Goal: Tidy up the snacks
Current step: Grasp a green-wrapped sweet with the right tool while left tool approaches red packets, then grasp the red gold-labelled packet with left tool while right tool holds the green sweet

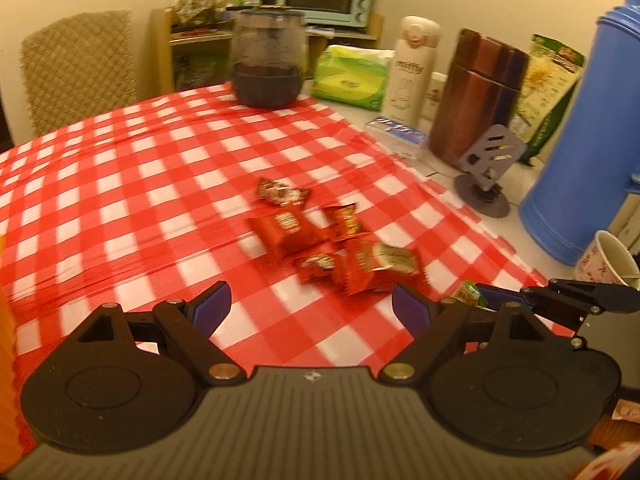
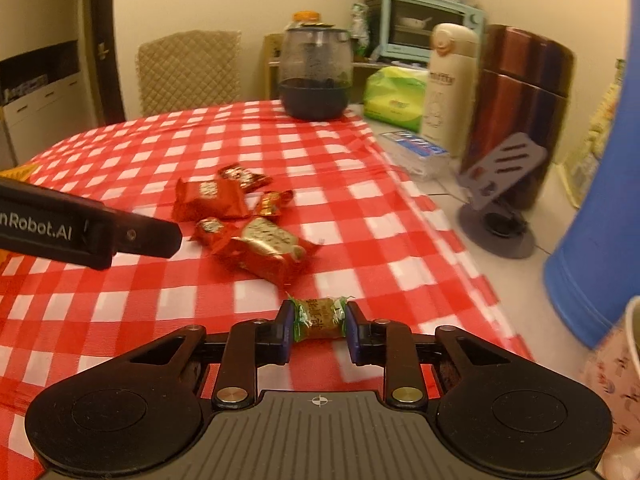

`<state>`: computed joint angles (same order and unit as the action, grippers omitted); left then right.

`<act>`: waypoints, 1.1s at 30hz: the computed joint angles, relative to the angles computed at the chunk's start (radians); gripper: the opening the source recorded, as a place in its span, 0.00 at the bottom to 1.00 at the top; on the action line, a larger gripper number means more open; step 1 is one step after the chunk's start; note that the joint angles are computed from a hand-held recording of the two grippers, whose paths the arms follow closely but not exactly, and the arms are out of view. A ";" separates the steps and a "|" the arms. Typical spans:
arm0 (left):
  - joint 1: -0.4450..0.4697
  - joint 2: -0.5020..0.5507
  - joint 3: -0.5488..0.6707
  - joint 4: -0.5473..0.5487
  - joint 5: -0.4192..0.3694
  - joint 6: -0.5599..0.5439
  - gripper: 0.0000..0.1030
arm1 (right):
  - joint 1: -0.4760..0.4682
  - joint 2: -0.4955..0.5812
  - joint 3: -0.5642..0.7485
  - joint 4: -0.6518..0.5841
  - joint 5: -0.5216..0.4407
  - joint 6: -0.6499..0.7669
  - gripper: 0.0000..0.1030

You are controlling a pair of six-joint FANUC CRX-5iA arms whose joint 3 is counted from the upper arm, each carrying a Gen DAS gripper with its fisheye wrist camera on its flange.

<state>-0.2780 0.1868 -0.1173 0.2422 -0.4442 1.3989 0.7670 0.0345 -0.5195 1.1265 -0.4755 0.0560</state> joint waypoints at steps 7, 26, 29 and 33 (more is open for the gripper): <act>-0.044 0.045 -0.029 0.196 0.107 -0.242 0.82 | -0.021 -0.032 -0.021 -0.003 -0.026 -0.034 0.26; -0.106 0.167 0.142 -0.132 0.072 -0.015 0.56 | -0.060 -0.058 -0.076 0.055 0.003 -0.128 0.26; -0.109 0.167 0.159 -0.185 0.053 0.032 0.44 | -0.059 -0.060 -0.078 0.054 0.006 -0.130 0.26; -0.102 0.150 0.131 -0.135 0.057 -0.002 0.39 | -0.050 -0.067 -0.080 0.045 0.003 -0.128 0.26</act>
